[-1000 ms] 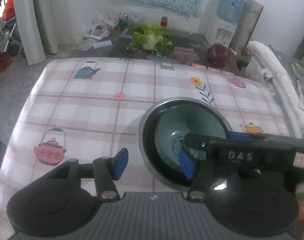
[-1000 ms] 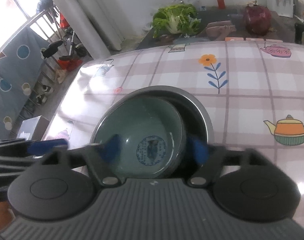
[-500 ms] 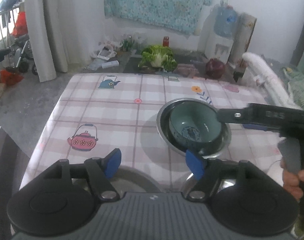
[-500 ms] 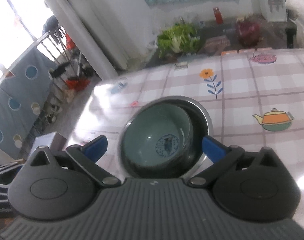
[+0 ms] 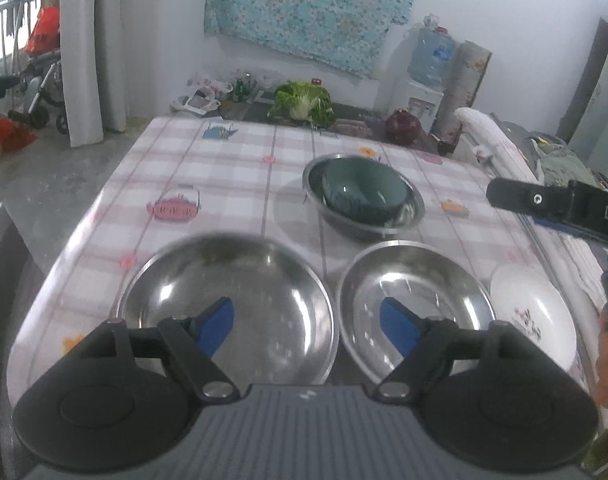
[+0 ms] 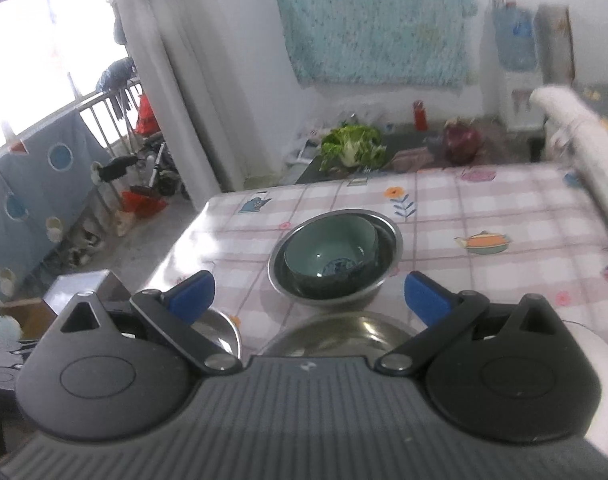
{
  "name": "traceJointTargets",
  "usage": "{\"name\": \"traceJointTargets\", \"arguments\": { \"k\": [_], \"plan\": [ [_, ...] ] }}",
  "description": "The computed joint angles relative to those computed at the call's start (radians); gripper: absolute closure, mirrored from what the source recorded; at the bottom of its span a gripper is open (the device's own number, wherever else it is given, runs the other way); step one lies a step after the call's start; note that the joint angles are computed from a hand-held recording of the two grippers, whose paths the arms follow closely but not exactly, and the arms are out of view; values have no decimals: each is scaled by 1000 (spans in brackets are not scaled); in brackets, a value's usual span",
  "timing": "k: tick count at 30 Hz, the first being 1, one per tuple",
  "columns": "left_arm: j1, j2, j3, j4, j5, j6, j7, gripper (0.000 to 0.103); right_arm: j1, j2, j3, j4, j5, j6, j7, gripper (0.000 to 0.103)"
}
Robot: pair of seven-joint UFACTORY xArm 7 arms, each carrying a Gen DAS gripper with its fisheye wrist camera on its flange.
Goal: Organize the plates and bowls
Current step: 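Move both tools toward the rim of the large stainless basin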
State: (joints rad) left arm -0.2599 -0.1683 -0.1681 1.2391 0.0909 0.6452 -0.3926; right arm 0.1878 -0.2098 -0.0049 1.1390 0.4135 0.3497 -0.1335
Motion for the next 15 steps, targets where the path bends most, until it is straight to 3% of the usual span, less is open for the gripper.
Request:
{"name": "traceJointTargets", "arguments": {
  "k": [5,8,11,15],
  "plan": [
    [7,-93,1,-108,-4,-18,2,21,-137,-111,155,-96,-389,-45,257,1],
    [24,-152,-6,-176,8,-43,-22,21,-157,-171,182,-152,-523,-104,297,1],
    [43,-199,-12,-230,12,-63,-57,21,-31,-214,85,-174,-443,-73,203,1],
    [69,-255,-24,-293,26,-74,-108,21,160,-272,-65,-222,-197,-29,63,1]
  ]
}}
